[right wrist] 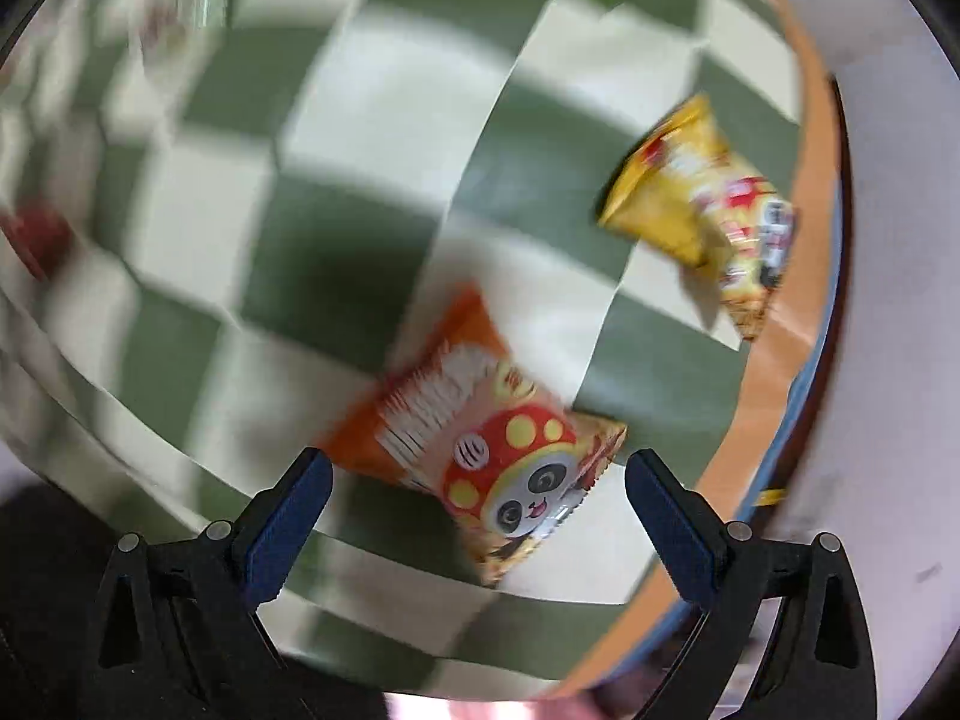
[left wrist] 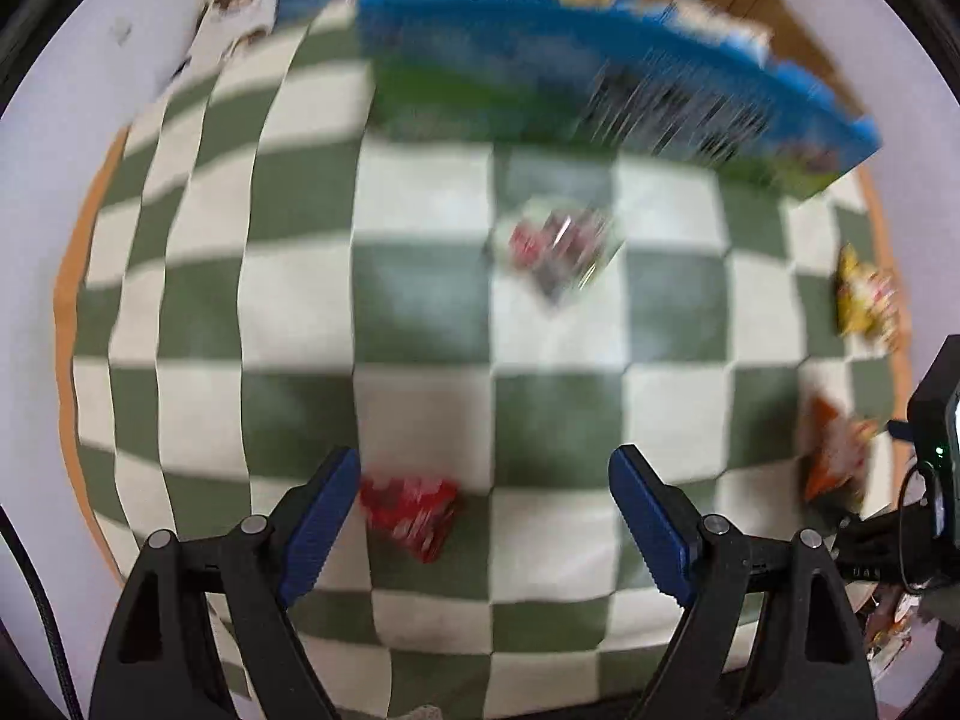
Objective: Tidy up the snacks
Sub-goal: 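Lift both tools out of the box back toward the remaining snacks, then grasp the small red packet with the left tool while the right tool grasps the orange panda bag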
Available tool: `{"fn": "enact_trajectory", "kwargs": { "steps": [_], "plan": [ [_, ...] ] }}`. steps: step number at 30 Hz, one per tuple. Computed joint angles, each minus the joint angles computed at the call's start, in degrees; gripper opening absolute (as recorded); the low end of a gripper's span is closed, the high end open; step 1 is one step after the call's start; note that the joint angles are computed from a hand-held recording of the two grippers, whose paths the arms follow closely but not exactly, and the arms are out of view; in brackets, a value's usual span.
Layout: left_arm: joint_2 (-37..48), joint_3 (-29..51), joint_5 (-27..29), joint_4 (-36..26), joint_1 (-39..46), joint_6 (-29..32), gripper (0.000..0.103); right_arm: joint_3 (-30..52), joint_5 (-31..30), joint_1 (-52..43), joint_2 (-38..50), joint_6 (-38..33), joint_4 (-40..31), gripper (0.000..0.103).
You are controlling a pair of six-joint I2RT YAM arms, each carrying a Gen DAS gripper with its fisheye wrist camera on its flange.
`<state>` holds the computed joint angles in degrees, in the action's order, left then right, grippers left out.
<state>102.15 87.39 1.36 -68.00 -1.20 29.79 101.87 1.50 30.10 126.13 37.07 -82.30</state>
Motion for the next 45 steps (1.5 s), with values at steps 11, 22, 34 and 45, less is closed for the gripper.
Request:
{"fn": "enact_trajectory", "kwargs": {
  "steps": [11, 22, 34, 45],
  "plan": [
    [6.8, 1.2, -2.7, -1.1, 10.4, -2.7, 0.085, -17.1, -4.7, -6.6, -14.7, 20.4, 23.5, 0.100],
    [18.6, 9.1, 7.8, -13.6, 15.4, -10.3, 0.085, -14.1, -6.3, -10.0, -17.4, 16.5, 19.6, 0.100],
    [12.5, -2.7, 7.2, -1.6, 5.4, -9.1, 0.037, -19.3, -8.6, -10.6, -13.4, 13.8, 25.2, 0.100],
    [14.6, -1.7, 10.1, -2.6, 3.5, -8.4, 0.039, -22.1, -4.8, -8.5, -13.4, 18.1, 30.9, 0.069]
  ]
}}
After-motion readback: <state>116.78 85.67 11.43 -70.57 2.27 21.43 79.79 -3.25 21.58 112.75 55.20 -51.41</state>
